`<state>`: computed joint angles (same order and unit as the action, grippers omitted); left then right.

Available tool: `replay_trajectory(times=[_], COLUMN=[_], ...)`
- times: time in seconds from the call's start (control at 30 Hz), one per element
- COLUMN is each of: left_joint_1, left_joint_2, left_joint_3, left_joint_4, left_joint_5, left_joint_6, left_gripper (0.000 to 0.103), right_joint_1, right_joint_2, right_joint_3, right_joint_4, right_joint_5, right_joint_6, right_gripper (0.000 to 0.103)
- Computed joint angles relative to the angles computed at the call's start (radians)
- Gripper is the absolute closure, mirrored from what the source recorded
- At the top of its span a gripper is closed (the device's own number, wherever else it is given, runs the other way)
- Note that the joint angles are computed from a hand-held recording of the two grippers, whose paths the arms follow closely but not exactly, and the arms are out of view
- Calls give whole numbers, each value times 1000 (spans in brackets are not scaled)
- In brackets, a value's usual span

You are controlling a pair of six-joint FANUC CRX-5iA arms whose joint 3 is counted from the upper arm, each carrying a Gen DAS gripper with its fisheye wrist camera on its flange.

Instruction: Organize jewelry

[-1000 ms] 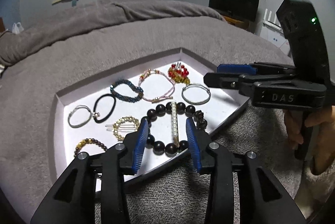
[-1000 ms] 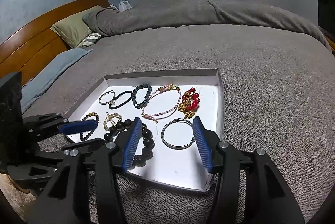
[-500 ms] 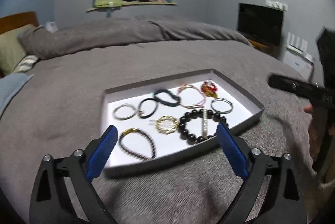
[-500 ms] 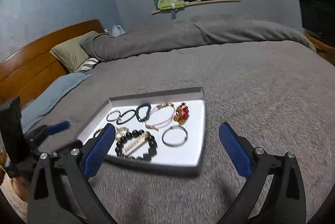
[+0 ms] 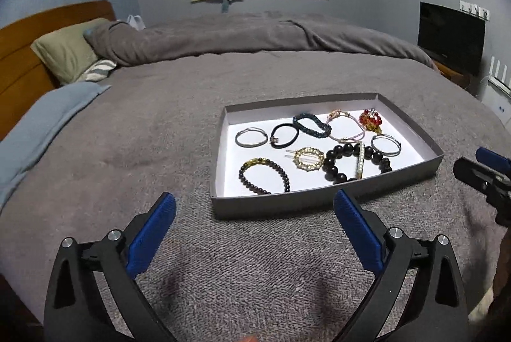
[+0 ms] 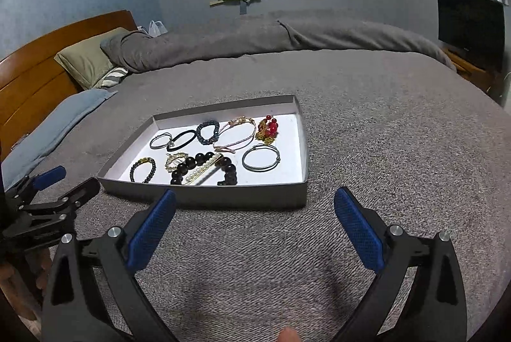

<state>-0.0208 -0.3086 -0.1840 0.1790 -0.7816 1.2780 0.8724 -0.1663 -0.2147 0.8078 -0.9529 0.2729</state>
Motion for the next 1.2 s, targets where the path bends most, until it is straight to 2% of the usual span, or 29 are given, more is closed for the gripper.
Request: replay_trajectory(times=[0.07,0.13,0.2,0.33,1.2], left_joint_1=[-1,-4,2,11,-9], left_joint_2=[3,19,36,48,59], left_joint_3=[2,20,29,22,24], left_joint_4=[-14,-40,-30,9,-4], left_joint_5=[-1,-24,-49,-58,-66], left_joint_6=[15,49,49,16,1], left_gripper=[5,5,5,5,5], right_joint_1=[11,18,7,-6,-15], right_joint_2=[22,70,81,75,70], right_joint_3=[19,85,108,103,88], right_joint_4=[9,-41,-84,-107,-102], right_joint_5=[-54,-153,-155,-142,-117], right_joint_6=[-8,52,99,90,95], right_gripper=[5,5,5,5,5])
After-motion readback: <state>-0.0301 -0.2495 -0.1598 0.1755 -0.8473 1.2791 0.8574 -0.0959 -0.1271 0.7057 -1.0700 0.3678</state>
